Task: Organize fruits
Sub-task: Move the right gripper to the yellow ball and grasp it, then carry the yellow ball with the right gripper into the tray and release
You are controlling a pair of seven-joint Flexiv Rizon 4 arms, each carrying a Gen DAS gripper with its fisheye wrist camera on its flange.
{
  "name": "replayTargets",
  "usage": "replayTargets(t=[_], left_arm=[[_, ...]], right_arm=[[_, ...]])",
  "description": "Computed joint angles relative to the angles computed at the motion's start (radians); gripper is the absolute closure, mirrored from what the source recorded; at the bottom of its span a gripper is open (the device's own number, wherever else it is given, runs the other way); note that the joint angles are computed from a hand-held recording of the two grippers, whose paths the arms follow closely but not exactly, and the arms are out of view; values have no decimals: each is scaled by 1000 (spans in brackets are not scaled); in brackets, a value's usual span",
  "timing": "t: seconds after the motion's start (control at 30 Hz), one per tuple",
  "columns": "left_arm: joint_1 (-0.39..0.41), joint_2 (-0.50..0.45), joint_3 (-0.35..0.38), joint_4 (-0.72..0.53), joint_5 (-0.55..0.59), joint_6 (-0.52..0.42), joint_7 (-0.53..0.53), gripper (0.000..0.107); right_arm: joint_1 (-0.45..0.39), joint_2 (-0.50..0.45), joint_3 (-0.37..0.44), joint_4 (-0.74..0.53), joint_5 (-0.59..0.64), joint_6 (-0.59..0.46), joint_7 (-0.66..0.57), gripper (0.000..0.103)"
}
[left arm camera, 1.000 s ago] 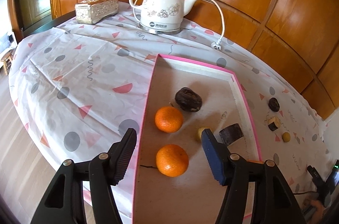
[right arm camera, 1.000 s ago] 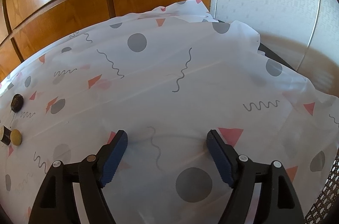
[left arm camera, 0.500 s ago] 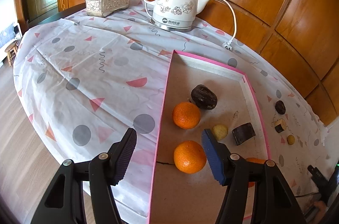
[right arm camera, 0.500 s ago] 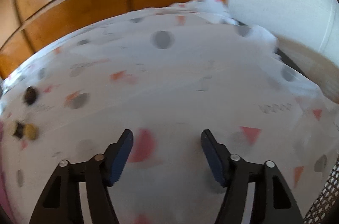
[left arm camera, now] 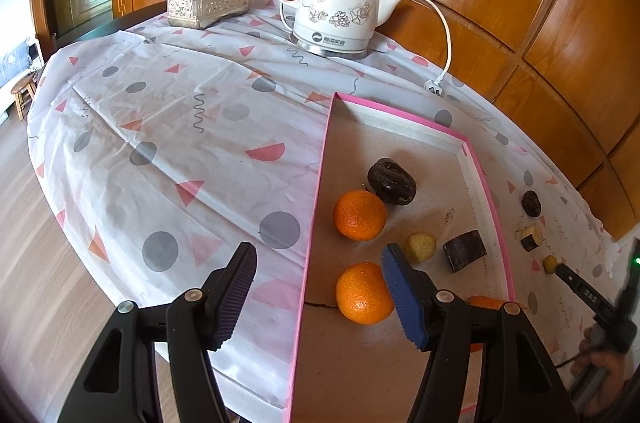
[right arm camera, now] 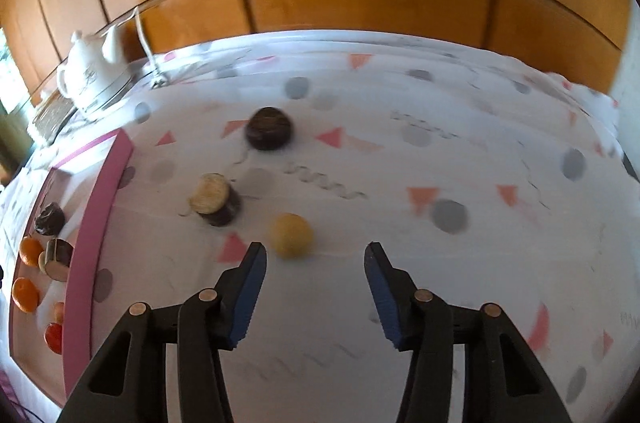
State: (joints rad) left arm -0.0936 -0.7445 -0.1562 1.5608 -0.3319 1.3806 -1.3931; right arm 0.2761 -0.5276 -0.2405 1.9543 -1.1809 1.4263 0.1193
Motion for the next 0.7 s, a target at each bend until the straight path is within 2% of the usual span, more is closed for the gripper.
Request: replayTargets(t=[0.2, 0.3, 0.4, 0.57, 0.7], left_arm=[[1, 1, -1, 1, 0, -5, 0, 41], [-2, 2, 3, 1, 1, -3, -2, 41], [-9, 3, 15, 2, 4, -2, -15, 40], [-15, 5, 27, 5, 10, 2, -37, 39], [-12, 8, 26, 11, 13, 4, -45, 37]], right_arm=[[-19, -57, 79, -71, 207, -68, -210, 58], [-13, -82, 97, -103, 301, -114, -299, 70], [26, -82, 53, -96, 320, -102, -310, 77], [75, -70, -6, -62, 324, -69, -297, 77], [81, -59, 0, -46, 357, -56, -318, 77]])
